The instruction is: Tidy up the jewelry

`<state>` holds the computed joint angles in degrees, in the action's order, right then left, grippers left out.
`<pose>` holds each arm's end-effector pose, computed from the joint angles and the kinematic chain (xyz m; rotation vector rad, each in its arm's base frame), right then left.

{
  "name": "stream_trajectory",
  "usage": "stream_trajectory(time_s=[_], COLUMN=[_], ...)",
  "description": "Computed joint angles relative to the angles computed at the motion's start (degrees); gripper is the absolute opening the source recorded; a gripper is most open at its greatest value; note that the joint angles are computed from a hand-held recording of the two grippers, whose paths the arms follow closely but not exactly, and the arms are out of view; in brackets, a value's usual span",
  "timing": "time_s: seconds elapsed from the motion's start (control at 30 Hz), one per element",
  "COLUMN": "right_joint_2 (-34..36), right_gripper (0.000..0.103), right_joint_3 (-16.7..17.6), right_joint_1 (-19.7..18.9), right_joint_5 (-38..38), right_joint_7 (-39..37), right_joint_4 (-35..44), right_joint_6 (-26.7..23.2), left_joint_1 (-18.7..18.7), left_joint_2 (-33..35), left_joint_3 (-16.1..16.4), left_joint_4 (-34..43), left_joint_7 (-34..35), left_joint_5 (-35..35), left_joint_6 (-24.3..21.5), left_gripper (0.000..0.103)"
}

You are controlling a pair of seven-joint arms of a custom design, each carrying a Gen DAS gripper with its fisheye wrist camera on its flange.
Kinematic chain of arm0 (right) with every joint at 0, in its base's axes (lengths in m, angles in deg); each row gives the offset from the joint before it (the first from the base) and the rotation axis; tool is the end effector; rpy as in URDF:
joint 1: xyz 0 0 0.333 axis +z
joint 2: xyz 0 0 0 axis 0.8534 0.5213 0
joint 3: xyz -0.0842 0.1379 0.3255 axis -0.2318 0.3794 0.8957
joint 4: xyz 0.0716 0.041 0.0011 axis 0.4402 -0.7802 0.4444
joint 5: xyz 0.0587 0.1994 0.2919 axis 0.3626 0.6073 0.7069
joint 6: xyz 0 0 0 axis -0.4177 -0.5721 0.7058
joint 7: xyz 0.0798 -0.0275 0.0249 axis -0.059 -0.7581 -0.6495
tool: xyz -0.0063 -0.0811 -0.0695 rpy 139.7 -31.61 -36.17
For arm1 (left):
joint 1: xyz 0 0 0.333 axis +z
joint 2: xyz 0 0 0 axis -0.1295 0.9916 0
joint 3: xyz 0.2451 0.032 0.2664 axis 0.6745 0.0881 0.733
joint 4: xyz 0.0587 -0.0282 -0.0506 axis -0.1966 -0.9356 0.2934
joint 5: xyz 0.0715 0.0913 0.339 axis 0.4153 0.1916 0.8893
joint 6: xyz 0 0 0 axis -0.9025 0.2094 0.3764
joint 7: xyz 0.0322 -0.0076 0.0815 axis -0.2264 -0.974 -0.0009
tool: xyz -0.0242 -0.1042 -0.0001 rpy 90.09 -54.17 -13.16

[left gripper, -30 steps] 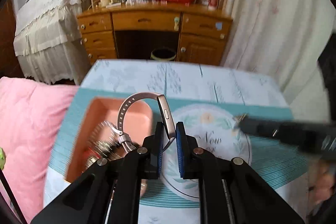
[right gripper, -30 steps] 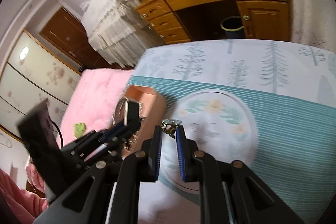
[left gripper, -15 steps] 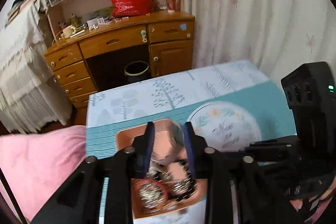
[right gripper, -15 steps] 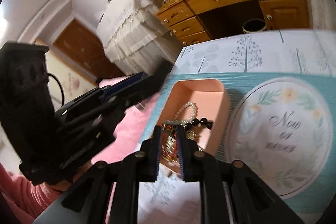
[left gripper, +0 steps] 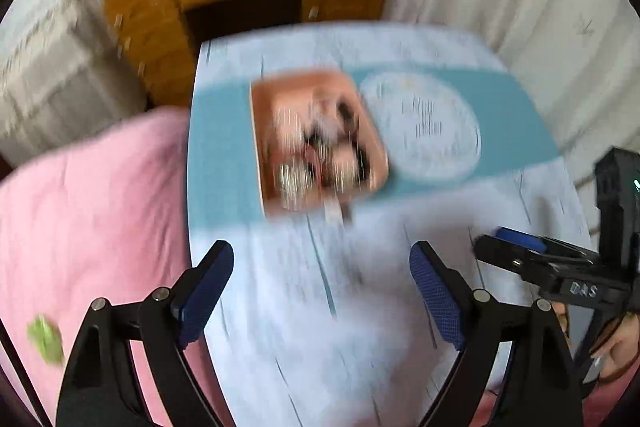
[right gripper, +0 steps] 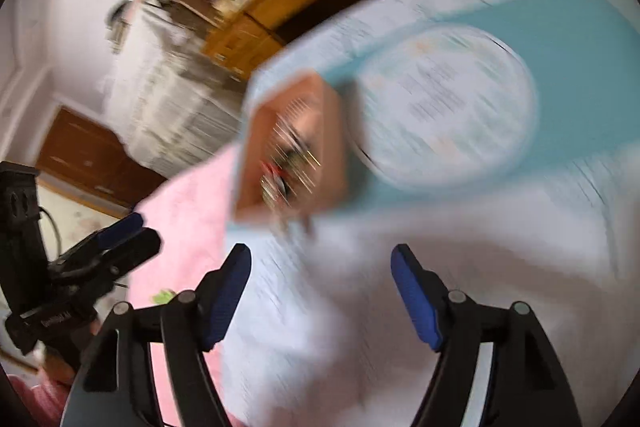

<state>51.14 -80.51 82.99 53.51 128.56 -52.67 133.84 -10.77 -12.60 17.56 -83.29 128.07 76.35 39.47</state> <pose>0.6115 0.3621 0.5193 -1.2610 2.1405 0.0614 0.7147 -0.1206 0.5854 -1.4444 2.5993 -0.5443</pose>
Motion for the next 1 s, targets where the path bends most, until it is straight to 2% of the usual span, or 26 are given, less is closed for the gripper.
stream_trajectory(time_s=[0.07, 0.2, 0.23, 0.3, 0.33, 0.4, 0.53, 0.73, 0.87, 1.0], right_joint_2=[-3.2, -10.7, -12.5, -15.1, -15.9, -17.9, -21.0, -24.4, -23.9, -22.9], right_gripper=[0.092, 0.094, 0.094, 0.095, 0.095, 0.095, 0.095, 0.095, 0.096, 0.102], right_joint_3=[0.9, 0.5, 0.4, 0.5, 0.7, 1.2, 1.2, 2.5, 3.1, 3.4], right_joint_1=[0.1, 2.1, 2.6, 3.0, 3.2, 2.5, 3.1, 4.1, 5.0, 5.8], right_joint_5=[1.1, -1.2, -2.2, -3.6, -3.5, -1.3, -4.7, -10.8, -13.6, -16.9], right_joint_7=[0.2, 2.1, 2.8, 3.7, 3.7, 1.4, 3.1, 4.5, 5.5, 6.1], right_joint_4=[-3.5, -9.4, -10.8, -10.5, -9.9, -9.5, -7.6, -8.5, -8.2, -6.1], right_joint_6=[-2.9, -8.7, -9.8, -15.7, -19.3, -23.3, -29.9, -26.1, -25.8, -27.8], left_joint_1=[-1.2, -2.3, -2.3, -2.9, -3.0, -3.6, -5.6, -6.6, -5.8, -4.8], left_joint_2=[-3.9, -11.3, -12.5, -15.1, -16.4, -17.6, -21.8, -29.1, -30.8, -33.3], left_joint_3=[1.4, 0.9, 0.5, -0.4, -0.9, -1.7, -2.6, -2.4, -2.2, -2.1], left_joint_4=[-5.8, -16.1, -17.4, -20.0, -21.2, -21.6, -23.6, -31.1, -33.8, -36.9], left_joint_7=[-4.6, -9.6, -10.4, -12.6, -12.9, -12.8, -11.5, -16.0, -18.3, -21.2], left_joint_5=[1.8, 2.3, 1.4, -0.5, -1.8, -2.9, -1.3, 3.6, 4.1, 5.2], left_joint_6=[-0.7, 0.6, 0.4, 1.4, 2.3, 3.2, 6.8, 13.5, 14.2, 17.4], left_gripper=[0.088, 0.088, 0.089, 0.090, 0.094, 0.102, 0.102, 0.102, 0.102, 0.102])
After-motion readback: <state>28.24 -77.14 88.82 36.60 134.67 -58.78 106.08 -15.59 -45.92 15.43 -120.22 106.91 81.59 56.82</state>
